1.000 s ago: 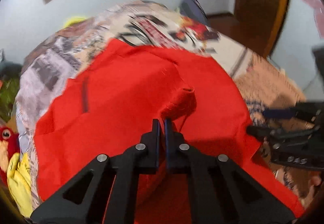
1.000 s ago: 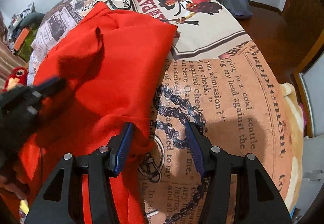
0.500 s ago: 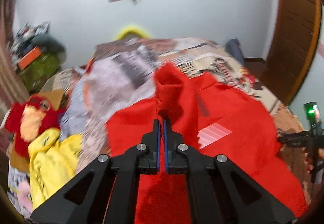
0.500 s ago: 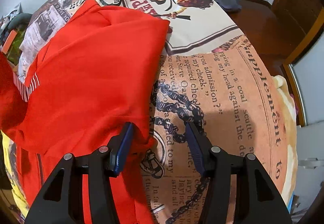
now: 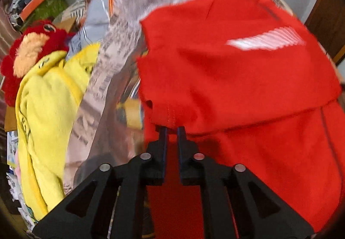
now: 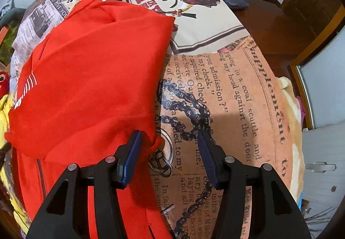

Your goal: Fold large clothes

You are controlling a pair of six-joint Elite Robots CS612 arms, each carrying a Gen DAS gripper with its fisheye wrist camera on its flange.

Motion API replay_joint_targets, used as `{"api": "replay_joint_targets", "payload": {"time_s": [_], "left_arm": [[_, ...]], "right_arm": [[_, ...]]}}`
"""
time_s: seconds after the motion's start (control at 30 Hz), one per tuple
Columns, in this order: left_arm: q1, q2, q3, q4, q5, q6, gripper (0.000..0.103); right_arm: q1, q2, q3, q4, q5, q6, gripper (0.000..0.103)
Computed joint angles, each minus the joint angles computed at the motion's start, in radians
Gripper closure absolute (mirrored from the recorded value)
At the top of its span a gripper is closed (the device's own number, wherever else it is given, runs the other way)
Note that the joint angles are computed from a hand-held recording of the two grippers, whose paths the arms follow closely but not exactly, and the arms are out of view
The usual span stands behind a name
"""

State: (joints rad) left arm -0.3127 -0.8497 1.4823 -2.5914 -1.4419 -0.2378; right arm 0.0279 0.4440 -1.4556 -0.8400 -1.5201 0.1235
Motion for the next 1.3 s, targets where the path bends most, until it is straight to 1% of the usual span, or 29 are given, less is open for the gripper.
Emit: {"api": "replay_joint_targets", "payload": {"time_s": [0.07,0.1,0.13,0.17,0.23,0.27,0.33,0.37,0.4,0.43,0.47,0.5,0.53,0.63,0.7,0.77,0.83,0.87,0.93,0.97,1.0,1.13,1.2,1.23,1.27,1.3], "left_arm": [[0.006,-0.005,0.005,-0.002,-0.001,0.016,0.082],[0.008,-0.01,0.007,-0.011,0.004,0.026,0.073],[0.009,-0.014,0.009,-0.026,0.013,0.032,0.068],[0.01,-0.017,0.008,-0.049,0.023,0.042,0.066],[0.013,-0.018,-0.006,-0.084,0.037,0.063,0.058],[0.015,-0.015,-0.018,-0.096,0.034,0.067,0.056],[0.022,-0.002,-0.052,-0.114,0.022,0.081,0.047],[0.024,0.007,-0.075,-0.122,0.016,0.087,0.045],[0.025,0.017,-0.098,-0.126,0.01,0.09,0.042],[0.026,0.027,-0.119,-0.128,0.004,0.094,0.04],[0.026,0.039,-0.144,-0.131,-0.004,0.096,0.038],[0.027,0.058,-0.18,-0.128,-0.013,0.097,0.034],[0.028,0.07,-0.203,-0.124,-0.018,0.097,0.031],[0.03,0.128,-0.302,-0.099,-0.04,0.101,0.028],[0.031,0.177,-0.385,-0.059,-0.054,0.099,0.026],[0.037,0.219,-0.452,-0.024,-0.09,0.096,0.026],[0.043,0.265,-0.525,0.011,-0.129,0.08,0.026],[0.045,0.28,-0.547,0.019,-0.138,0.073,0.026],[0.05,0.33,-0.621,0.032,-0.163,0.038,0.026],[0.052,0.346,-0.645,0.036,-0.172,0.026,0.026],[0.055,0.375,-0.687,0.045,-0.19,0.003,0.026],[0.061,0.46,-0.819,0.096,-0.216,-0.054,0.026],[0.062,0.51,-0.904,0.16,-0.227,-0.07,0.026],[0.062,0.524,-0.929,0.186,-0.235,-0.072,0.026],[0.063,0.553,-0.984,0.253,-0.256,-0.066,0.026],[0.064,0.573,-1.018,0.29,-0.286,-0.065,0.026]], "right_arm": [[0.004,-0.013,0.012,-0.001,-0.005,-0.017,0.053],[0.007,-0.02,0.02,-0.009,-0.01,-0.034,0.053],[0.01,-0.026,0.026,-0.017,-0.015,-0.049,0.053],[0.013,-0.032,0.034,-0.03,-0.02,-0.065,0.053],[0.021,-0.045,0.051,-0.065,-0.022,-0.094,0.053],[0.023,-0.05,0.059,-0.081,-0.018,-0.104,0.053],[0.027,-0.063,0.081,-0.123,0.003,-0.122,0.053],[0.028,-0.065,0.087,-0.143,0.013,-0.125,0.053],[0.031,-0.067,0.094,-0.167,0.022,-0.125,0.049],[0.032,-0.068,0.101,-0.197,0.036,-0.127,0.04],[0.033,-0.068,0.109,-0.232,0.045,-0.129,0.037],[0.035,-0.067,0.118,-0.274,0.046,-0.134,0.032],[0.039,-0.068,0.13,-0.315,0.043,-0.137,0.031],[0.046,-0.075,0.178,-0.398,0.036,-0.139,0.031],[0.049,-0.086,0.223,-0.443,0.04,-0.141,0.03],[0.052,-0.101,0.279,-0.484,0.034,-0.154,0.03],[0.057,-0.119,0.325,-0.502,0.021,-0.164,0.03],[0.058,-0.13,0.358,-0.515,0.018,-0.165,0.03],[0.057,-0.143,0.402,-0.532,0.036,-0.158,0.03],[0.055,-0.15,0.425,-0.543,0.051,-0.145,0.03],[0.052,-0.158,0.453,-0.553,0.071,-0.133,0.03],[0.05,-0.187,0.55,-0.586,0.105,-0.092,0.03],[0.048,-0.196,0.587,-0.604,0.129,-0.064,0.03],[0.046,-0.2,0.608,-0.616,0.151,-0.033,0.03],[0.046,-0.201,0.621,-0.621,0.167,-0.01,0.03],[0.046,-0.206,0.639,-0.618,0.181,0.006,0.03]]}}
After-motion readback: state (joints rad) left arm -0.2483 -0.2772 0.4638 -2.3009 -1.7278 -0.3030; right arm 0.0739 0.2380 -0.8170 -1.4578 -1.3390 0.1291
